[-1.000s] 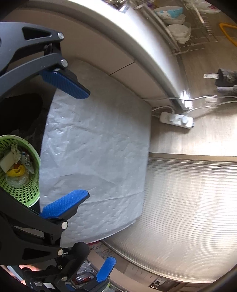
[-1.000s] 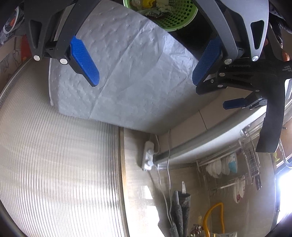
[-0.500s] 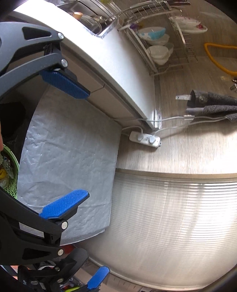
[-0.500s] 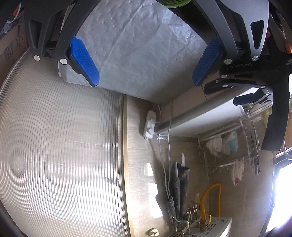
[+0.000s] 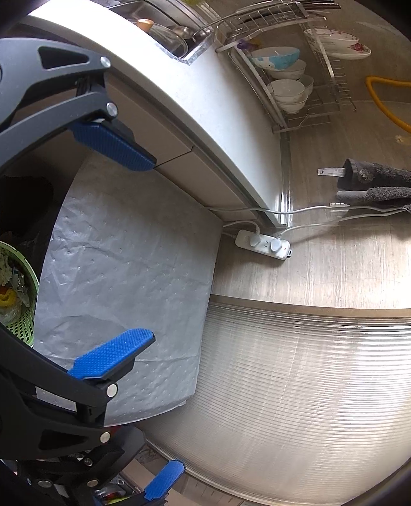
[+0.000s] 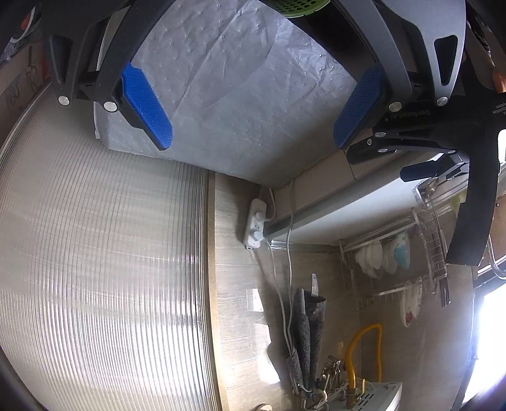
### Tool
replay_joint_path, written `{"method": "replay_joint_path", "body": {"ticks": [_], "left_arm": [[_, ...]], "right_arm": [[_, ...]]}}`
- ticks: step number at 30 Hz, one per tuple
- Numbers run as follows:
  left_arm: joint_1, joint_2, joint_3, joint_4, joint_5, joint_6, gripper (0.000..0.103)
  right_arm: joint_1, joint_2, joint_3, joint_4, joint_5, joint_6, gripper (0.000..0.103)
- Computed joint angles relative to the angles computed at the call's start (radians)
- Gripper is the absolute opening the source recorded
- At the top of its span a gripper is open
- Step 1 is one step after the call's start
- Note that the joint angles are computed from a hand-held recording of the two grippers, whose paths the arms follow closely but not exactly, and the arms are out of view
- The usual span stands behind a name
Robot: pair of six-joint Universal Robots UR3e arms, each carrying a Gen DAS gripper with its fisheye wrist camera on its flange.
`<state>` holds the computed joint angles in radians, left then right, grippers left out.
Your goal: Collect trash
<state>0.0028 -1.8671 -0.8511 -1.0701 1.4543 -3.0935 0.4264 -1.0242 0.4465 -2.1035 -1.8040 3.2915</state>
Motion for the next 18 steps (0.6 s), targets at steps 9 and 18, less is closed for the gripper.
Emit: {"method": "replay_joint_path", "body": {"ticks": [9, 18], "left_arm": [[0.003, 0.003, -0.008, -0.002, -0.012, 0.005, 0.095], [0.001, 0.002, -0.011, -0.001, -0.019, 0.008, 0.095]], "right_arm": [[0.010, -0.010, 0.019, 0.002, -0.022, 0.001, 0.101], [0.006, -0.012, 0.023, 0.012, -0.019, 0.001, 0.101]]}}
